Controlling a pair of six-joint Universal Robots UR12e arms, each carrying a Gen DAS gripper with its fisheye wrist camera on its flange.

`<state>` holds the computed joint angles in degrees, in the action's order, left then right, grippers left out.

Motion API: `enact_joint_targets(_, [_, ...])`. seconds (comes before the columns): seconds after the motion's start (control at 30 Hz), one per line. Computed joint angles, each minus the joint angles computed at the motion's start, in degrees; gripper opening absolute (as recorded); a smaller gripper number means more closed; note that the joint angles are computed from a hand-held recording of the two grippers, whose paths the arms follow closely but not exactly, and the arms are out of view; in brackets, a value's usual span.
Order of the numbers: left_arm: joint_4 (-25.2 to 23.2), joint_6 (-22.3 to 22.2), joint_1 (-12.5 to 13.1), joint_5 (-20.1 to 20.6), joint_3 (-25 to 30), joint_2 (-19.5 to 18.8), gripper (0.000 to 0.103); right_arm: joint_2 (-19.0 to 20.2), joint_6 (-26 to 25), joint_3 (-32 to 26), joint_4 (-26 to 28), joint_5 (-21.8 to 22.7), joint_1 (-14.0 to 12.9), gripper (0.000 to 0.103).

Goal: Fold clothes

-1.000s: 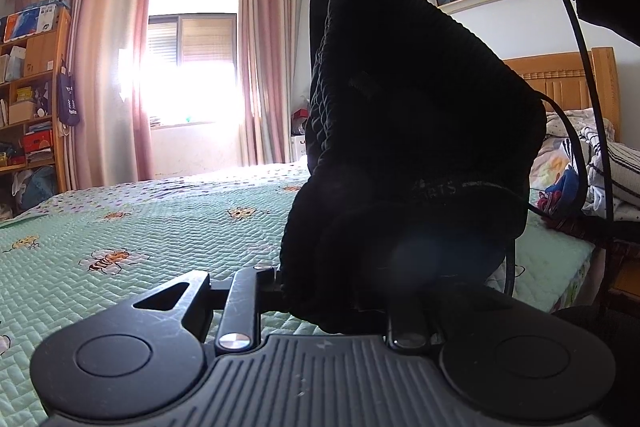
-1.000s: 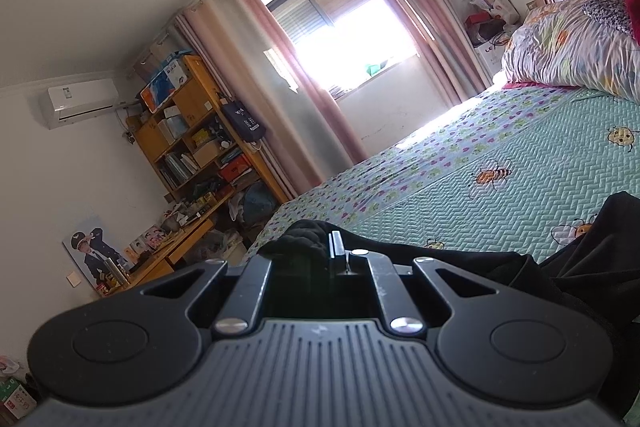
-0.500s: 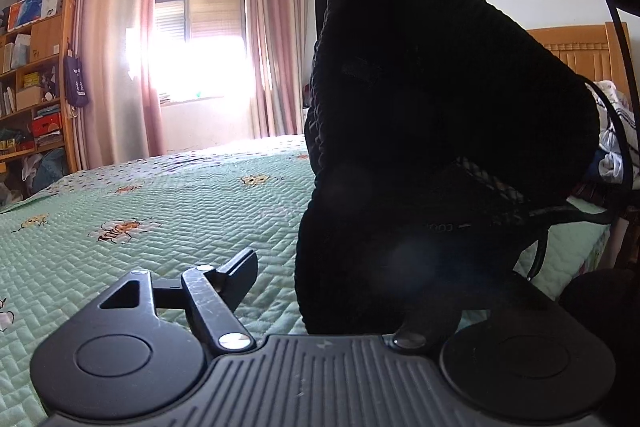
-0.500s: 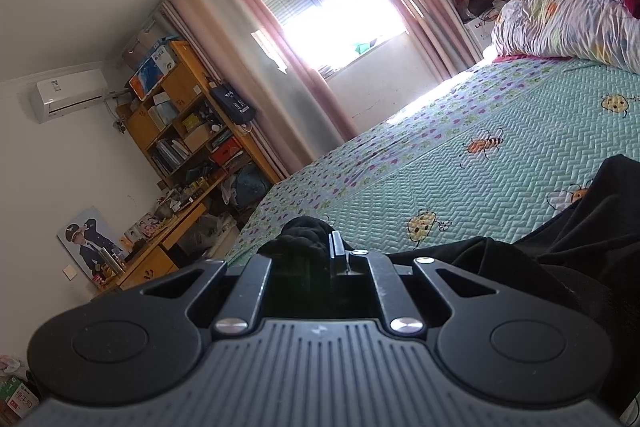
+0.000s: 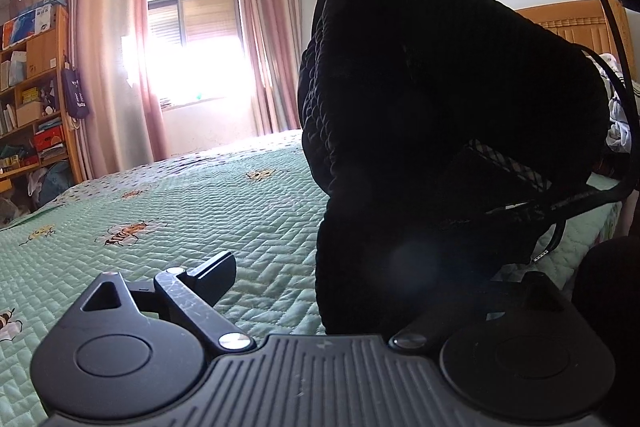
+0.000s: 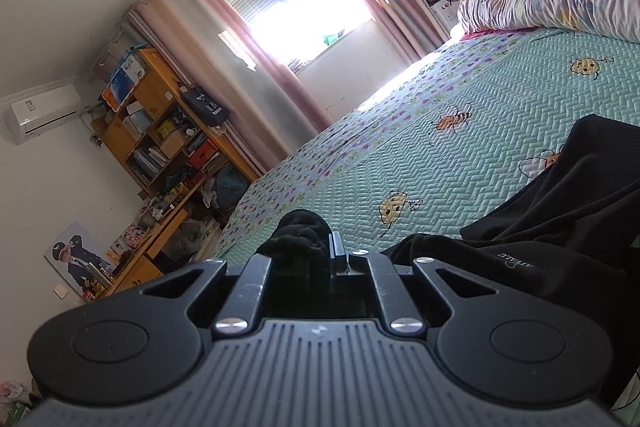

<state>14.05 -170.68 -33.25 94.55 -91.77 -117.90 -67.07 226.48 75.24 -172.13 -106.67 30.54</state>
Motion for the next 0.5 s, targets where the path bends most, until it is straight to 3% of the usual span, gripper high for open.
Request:
enact_joint_targets(0.23, [0.1,0.9,-0.4,0.2,-0.3,0.3,0.094,0.2,-0.5,-0.5,1.0,0.9,0.0,0.010])
enact_joint_targets(0.37, [0.0,1.5,-0.4,-0.5,-0.6,0.6,0.094,0.1,-0.5,-1.1,3.4,3.2,-0.1,0.018])
enact_joint_targets(0.5, [0.4,2.6,-0.4,-1.5,-0.8,0.9,0.094,-1.1,-5.8,-0.8,7.1,3.7,0.8,0.022])
